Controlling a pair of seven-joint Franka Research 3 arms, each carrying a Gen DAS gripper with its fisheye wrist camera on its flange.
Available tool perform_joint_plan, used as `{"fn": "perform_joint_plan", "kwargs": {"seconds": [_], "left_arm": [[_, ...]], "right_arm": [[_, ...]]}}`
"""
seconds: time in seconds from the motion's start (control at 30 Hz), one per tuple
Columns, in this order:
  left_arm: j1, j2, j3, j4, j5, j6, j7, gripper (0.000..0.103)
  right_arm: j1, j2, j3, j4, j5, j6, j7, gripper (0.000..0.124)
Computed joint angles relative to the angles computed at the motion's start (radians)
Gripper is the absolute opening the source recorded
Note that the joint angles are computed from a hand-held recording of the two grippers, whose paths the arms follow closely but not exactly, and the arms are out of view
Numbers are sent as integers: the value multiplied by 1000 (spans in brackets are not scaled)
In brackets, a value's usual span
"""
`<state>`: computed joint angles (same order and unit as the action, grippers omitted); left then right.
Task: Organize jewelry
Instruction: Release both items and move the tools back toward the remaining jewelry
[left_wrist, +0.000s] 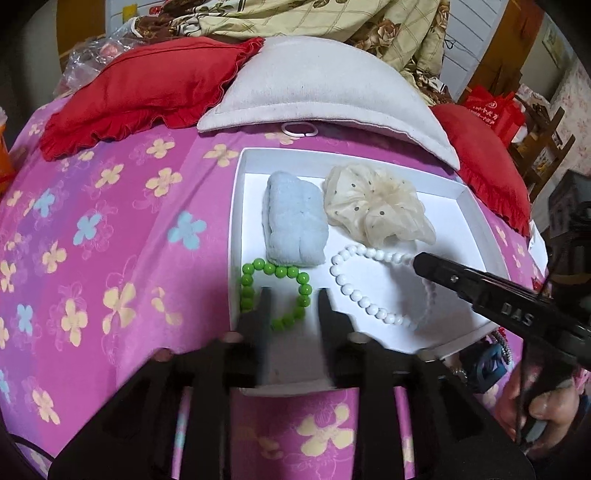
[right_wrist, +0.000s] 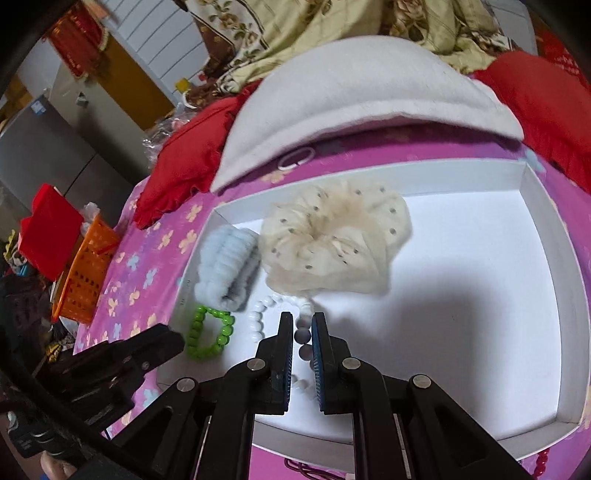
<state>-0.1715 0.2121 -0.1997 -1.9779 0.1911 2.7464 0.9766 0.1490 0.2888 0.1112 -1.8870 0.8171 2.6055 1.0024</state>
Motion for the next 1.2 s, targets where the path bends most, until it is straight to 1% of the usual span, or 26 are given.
{"fn": "perform_joint_plan", "kwargs": {"seconds": [0.03,0.07,0.1,0.17,0.3,0.37,0.4,0.47,0.53,0.63,0.73,0.87,0.93,1.03,1.13,1.17,1.2], "left_arm": [[3,-13,-3,-17,-10,15,0,36],[7,-27,-8,-32,-26,24,5,36],[15,-49,-16,-54,-53,33,21,36],[14,-89,-16,-88,-65,41,20,36],[4,-241,2,-216,5,67,-50,36],[9,-314,3,-280,49,74,-103,40],[17,-360,-1,-320,82,76,-144,45],[38,-442,-14,-391,139,80,-219,48],[52,-527,-27,-469,171,73,-278,48],[45,-615,-32,-564,166,61,-330,48],[33,-671,-43,-636,151,44,-379,48],[15,-745,-71,-717,142,17,-465,48],[-8,-777,-68,-755,123,17,-498,48],[-57,-804,-37,-792,79,32,-506,48],[-75,-818,-38,-800,63,23,-507,48],[-77,-822,-42,-800,64,19,-508,48],[-77,-825,-46,-800,65,16,-510,48]], "right_arm": [[2,-8,-2,-9,-4,6,3,11],[5,-18,-4,-18,-10,14,3,18],[6,-31,-4,-32,-12,25,-3,28],[3,-76,1,-74,15,51,-47,37],[8,-194,-15,-186,67,76,-144,38],[9,-262,-36,-256,108,75,-201,39],[12,-293,-49,-289,125,76,-224,39],[18,-355,-75,-362,144,93,-259,40],[22,-408,-98,-434,134,126,-283,40],[22,-455,-120,-521,71,171,-268,40],[31,-470,-140,-565,60,221,-257,40],[49,-446,-164,-561,113,273,-276,40],[55,-423,-177,-535,165,256,-305,40],[44,-379,-174,-487,214,183,-318,40],[32,-333,-143,-459,175,177,-273,40],[29,-326,-134,-457,155,180,-256,37],[28,-324,-124,-466,121,206,-223,24]]}}
